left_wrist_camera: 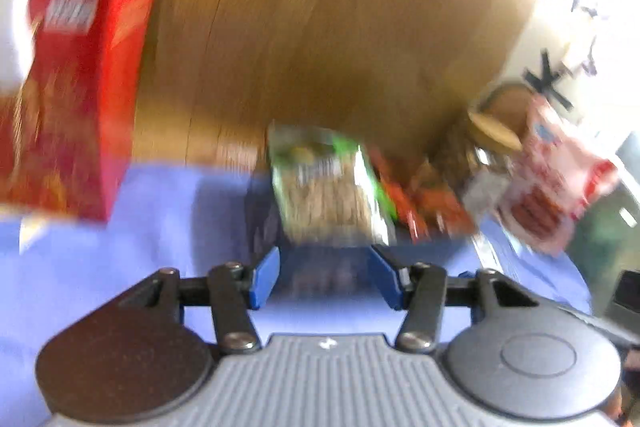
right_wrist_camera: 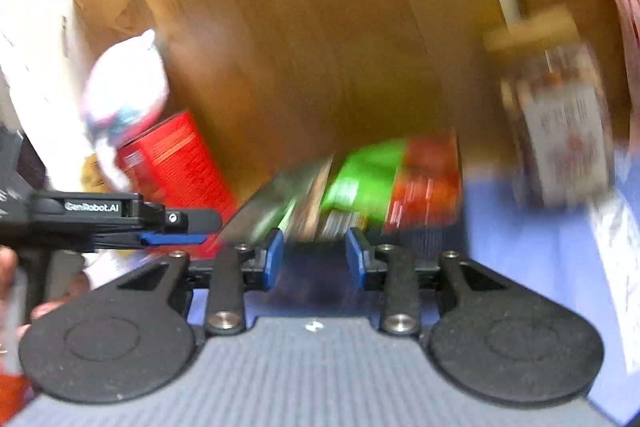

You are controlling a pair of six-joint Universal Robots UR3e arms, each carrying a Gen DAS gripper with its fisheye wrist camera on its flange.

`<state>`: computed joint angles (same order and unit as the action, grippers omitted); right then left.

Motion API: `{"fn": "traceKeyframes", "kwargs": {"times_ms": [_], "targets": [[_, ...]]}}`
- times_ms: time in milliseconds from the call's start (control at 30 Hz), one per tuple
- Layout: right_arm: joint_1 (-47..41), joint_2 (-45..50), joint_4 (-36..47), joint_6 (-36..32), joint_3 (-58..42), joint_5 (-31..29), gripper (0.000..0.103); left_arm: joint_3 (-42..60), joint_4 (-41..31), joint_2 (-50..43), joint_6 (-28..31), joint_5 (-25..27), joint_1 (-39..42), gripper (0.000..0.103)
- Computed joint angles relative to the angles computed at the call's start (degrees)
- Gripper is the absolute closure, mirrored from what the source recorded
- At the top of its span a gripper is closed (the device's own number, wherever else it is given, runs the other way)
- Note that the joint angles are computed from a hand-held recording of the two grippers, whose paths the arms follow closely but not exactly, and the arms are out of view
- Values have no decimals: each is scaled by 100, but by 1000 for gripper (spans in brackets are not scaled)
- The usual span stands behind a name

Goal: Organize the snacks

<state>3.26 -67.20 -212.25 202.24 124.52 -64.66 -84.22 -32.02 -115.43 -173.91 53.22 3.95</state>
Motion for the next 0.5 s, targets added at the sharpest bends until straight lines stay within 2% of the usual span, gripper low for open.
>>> {"fn": "traceKeyframes", "kwargs": {"times_ms": [67,133,233,267,300,333,367,400,433,500], "targets": [[-270,-204,-241,84,773,624,65,-507,-393,302,392,-265,227,48],[-401,-278,-104,198,1200,1047,65,-799,-796,426,746,-361,328,48],[-511,-198,-199,508,1667,1481,65,-1156,-787,395,842,-162,320,50],[-512,-124,-270,668,1723,1577,68,-1361,-481,393,763,-247,339,51],[-457,61,-533,894,1741,1632,71,-1457,-528,456,818,-327,362,52],[-341,184,-707,1101,1698,1550,79,-1532,-698,498,906,-548,413,65],[-188,238,-788,1294,1603,1358,85,-1503,-1061,469,985,-782,457,72],[-16,357,-958,1502,1495,1115,87,-1639,-976,481,891,-922,471,74],[-10,457,-1246,1626,1565,1089,88,-1788,-750,531,810,-885,437,80],[-43,706,-1751,1814,1617,1155,88,-1940,-618,565,654,-920,429,84]]}}
